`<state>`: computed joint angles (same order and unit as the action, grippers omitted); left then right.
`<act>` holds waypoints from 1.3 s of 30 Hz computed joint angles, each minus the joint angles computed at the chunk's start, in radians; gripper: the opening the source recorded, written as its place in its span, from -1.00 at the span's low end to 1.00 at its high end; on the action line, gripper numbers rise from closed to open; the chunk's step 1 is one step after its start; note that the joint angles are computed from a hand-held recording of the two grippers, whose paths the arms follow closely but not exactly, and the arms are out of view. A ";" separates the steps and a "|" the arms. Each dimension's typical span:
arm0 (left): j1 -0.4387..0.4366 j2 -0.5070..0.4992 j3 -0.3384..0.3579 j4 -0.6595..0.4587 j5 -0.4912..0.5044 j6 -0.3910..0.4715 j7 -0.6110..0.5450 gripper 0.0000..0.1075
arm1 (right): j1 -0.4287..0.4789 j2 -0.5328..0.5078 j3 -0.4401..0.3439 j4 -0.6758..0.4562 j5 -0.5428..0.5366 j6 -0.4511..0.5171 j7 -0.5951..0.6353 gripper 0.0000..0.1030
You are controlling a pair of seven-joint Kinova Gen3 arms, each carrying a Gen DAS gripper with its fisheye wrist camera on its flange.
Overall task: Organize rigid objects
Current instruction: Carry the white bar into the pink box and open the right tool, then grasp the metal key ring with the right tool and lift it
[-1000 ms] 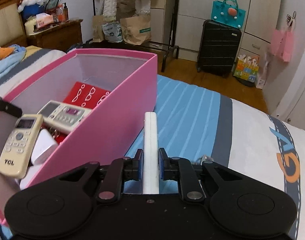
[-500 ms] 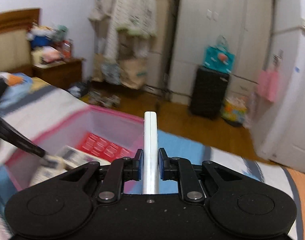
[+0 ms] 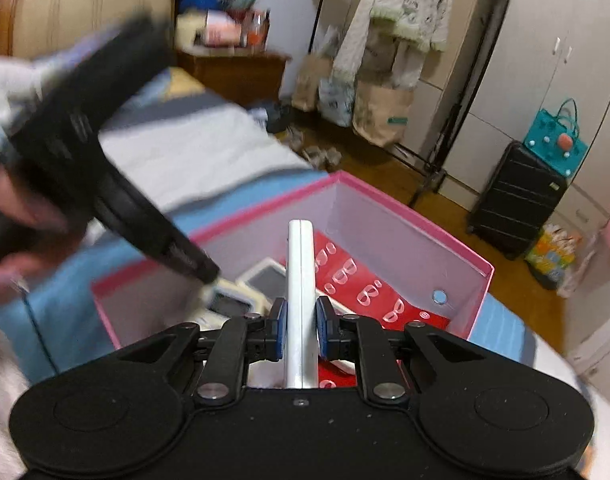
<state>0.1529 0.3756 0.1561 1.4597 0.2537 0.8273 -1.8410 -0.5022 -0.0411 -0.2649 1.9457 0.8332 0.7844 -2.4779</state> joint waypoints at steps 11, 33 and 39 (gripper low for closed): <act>-0.020 0.004 0.007 0.007 0.033 -0.005 -0.024 -0.85 | -0.481 0.196 0.400 -0.125 0.056 0.271 0.140 -0.63; 0.049 -0.010 -0.016 0.007 -0.065 -0.021 0.035 -0.85 | -0.101 -0.201 0.562 -0.115 -0.796 0.081 0.730 0.01; 0.065 -0.010 -0.018 -0.004 -0.099 -0.008 0.068 -0.81 | 0.177 -0.198 0.502 -0.056 -0.890 0.057 0.865 0.03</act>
